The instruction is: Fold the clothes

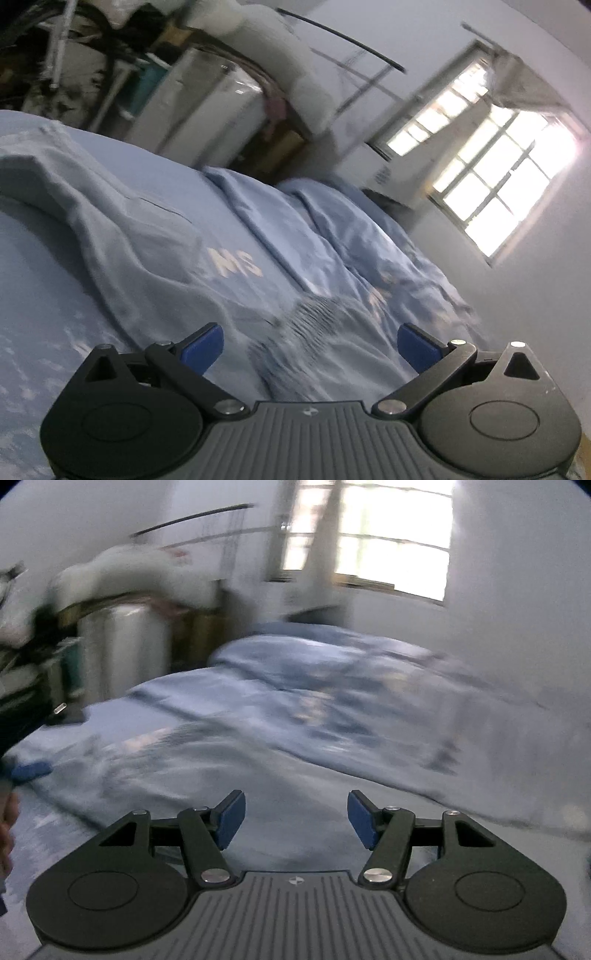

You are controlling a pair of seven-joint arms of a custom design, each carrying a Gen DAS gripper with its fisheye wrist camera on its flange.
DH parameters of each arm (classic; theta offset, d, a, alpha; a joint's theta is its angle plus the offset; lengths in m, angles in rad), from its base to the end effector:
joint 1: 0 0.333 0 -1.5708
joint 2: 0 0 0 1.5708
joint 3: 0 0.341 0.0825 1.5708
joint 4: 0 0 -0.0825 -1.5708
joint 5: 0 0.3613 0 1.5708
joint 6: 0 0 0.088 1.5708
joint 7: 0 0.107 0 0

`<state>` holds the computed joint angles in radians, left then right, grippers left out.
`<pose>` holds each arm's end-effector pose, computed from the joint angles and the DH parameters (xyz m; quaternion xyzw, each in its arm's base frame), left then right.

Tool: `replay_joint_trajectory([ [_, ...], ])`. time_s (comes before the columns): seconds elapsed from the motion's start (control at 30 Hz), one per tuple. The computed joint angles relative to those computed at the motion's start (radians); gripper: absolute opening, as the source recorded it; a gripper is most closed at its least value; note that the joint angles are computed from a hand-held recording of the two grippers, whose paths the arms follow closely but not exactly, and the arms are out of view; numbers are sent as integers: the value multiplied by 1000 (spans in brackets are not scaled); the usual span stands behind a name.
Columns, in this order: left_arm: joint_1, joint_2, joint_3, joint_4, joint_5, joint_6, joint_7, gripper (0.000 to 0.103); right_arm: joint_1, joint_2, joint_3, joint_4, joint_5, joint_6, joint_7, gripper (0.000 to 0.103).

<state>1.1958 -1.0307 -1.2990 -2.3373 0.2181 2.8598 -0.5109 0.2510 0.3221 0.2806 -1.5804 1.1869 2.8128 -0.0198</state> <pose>0.4700 -0.2051 0.4964 -0.7985 0.0346 -0.4482 0.4004 0.6240 0.2794 0.5689 -0.8071 0.2024 -0.2345 0.5027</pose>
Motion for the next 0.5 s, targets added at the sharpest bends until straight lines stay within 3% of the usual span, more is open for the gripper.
replay_joint_trajectory([
  [0.1, -27, -2, 21, -31, -8, -38, -17, 103, 31, 13, 28, -4, -41, -52, -85, 63],
  [0.23, -54, 15, 45, -77, -4, -22, -58, 103, 88, 51, 50, 16, -119, -69, -146, 62],
  [0.3, -65, 17, 55, -92, 6, -20, -78, 103, 105, 75, 62, 28, -157, -71, -177, 51],
  [0.5, -96, 16, 84, -133, 36, -17, -139, 103, 161, 150, 74, 65, -316, -3, -136, 50],
])
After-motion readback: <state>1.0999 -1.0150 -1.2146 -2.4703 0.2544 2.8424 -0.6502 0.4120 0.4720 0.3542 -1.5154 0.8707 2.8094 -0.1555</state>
